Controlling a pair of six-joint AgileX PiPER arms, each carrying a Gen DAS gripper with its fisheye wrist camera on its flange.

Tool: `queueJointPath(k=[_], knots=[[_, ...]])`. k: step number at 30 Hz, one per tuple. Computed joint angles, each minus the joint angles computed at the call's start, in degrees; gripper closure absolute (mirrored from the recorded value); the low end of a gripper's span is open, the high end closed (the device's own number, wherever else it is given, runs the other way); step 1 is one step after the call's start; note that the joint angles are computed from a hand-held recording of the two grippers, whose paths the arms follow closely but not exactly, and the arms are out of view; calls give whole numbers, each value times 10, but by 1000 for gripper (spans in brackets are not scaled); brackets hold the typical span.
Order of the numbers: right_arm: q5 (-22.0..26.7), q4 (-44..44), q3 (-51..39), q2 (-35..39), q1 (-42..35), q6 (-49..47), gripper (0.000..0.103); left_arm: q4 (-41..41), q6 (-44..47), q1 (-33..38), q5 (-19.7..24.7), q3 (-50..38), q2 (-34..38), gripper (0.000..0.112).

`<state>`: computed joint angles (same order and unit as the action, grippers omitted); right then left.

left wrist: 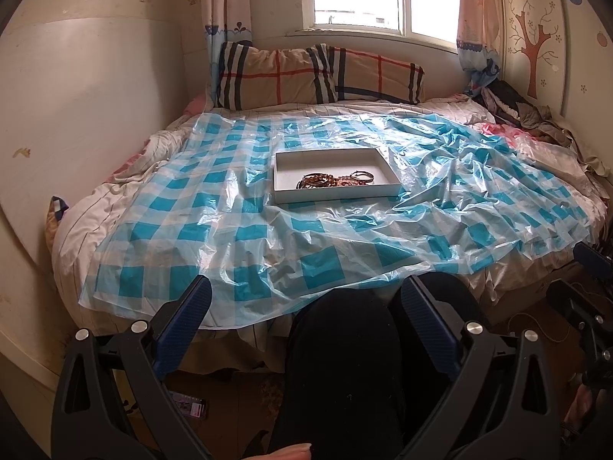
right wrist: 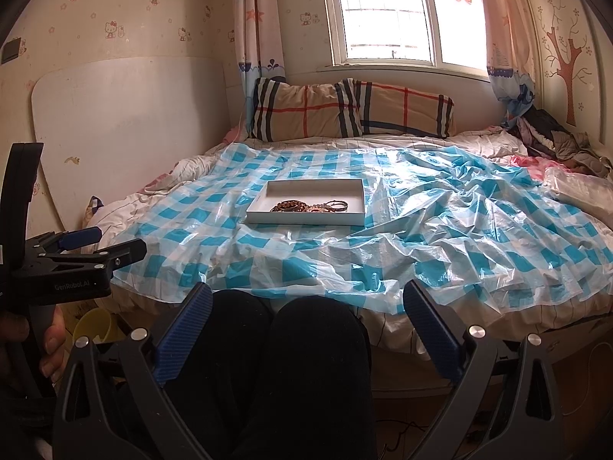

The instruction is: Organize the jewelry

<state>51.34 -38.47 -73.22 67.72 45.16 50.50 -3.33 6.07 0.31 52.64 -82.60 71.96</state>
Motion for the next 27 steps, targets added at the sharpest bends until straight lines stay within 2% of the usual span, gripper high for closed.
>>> queueJointPath(k=[5, 9, 23, 27], knots=[[0, 2, -1, 1, -1, -2, 8, -18, 29, 16, 3, 24, -23, 17], [0, 3, -1, 1, -2, -3, 8, -4, 10, 1, 2, 17, -15, 17], [1, 4, -3, 5, -1, -5, 8, -47, 51, 49, 51, 14, -28, 17], [14, 12, -9, 8, -4, -20, 8, -116, 96, 100, 77, 12, -23, 17]])
